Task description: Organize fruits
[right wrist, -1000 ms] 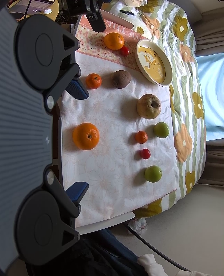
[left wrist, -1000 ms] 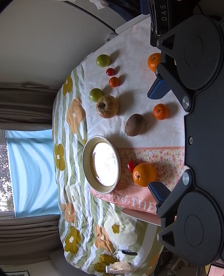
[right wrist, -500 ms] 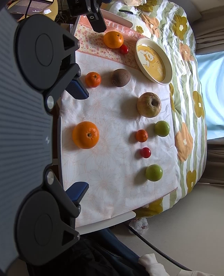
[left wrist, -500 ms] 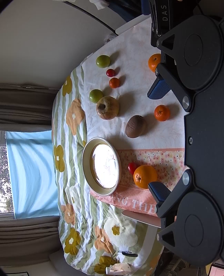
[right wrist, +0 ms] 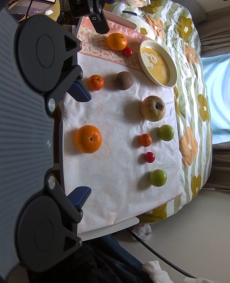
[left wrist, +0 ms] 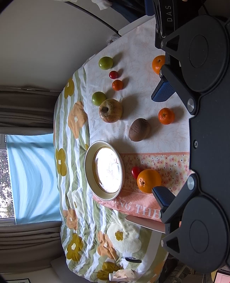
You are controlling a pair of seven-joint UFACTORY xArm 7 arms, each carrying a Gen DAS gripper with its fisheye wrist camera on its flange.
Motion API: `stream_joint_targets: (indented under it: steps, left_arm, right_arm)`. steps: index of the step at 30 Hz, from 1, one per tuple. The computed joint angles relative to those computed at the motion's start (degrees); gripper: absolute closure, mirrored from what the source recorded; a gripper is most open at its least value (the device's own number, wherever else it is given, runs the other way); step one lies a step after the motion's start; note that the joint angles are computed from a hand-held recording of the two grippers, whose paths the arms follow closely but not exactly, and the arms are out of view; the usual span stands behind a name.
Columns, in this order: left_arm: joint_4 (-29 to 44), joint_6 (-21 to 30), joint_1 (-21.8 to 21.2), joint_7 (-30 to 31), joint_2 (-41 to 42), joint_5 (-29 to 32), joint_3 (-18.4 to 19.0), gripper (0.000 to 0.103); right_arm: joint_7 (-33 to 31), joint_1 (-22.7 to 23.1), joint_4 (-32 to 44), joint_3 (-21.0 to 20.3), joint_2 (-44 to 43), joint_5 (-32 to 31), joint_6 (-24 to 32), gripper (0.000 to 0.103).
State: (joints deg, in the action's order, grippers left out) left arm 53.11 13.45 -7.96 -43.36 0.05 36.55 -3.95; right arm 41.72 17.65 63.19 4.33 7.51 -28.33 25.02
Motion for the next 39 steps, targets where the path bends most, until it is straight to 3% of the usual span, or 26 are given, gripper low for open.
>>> stream_joint_targets:
  steps: [12,29,35,39]
  left_arm:
    - [0.23,0.20,-0.04,-1.88,-0.15,2.06,-0.02,0.000]
    - [0.99,1.11,-0.27,0.63,-0.02,0.76,-0.24,0.000]
    - [1.16,-2.45,-0.30,4.61,1.70,-0.15,0.42,0.000]
    - [1.43,-5.24,-1.23,6.93,4.21,-0.29,1.33,0.000]
  right_arm:
    - [-0.34,0.03,0.06,0.05,0.08,0.72,-0.32,0.000]
    - [-0.87,-0.21,-0.29,0.04,-0.09,1.51,-0.88,0.000]
    - [-1.65,-1.03,-1.40,-0.28,0.01,3.42,-4.25,0.000]
    - [-6.67,-2.52,-2.36,-0.40,1.09,6.00,-7.84,0.000]
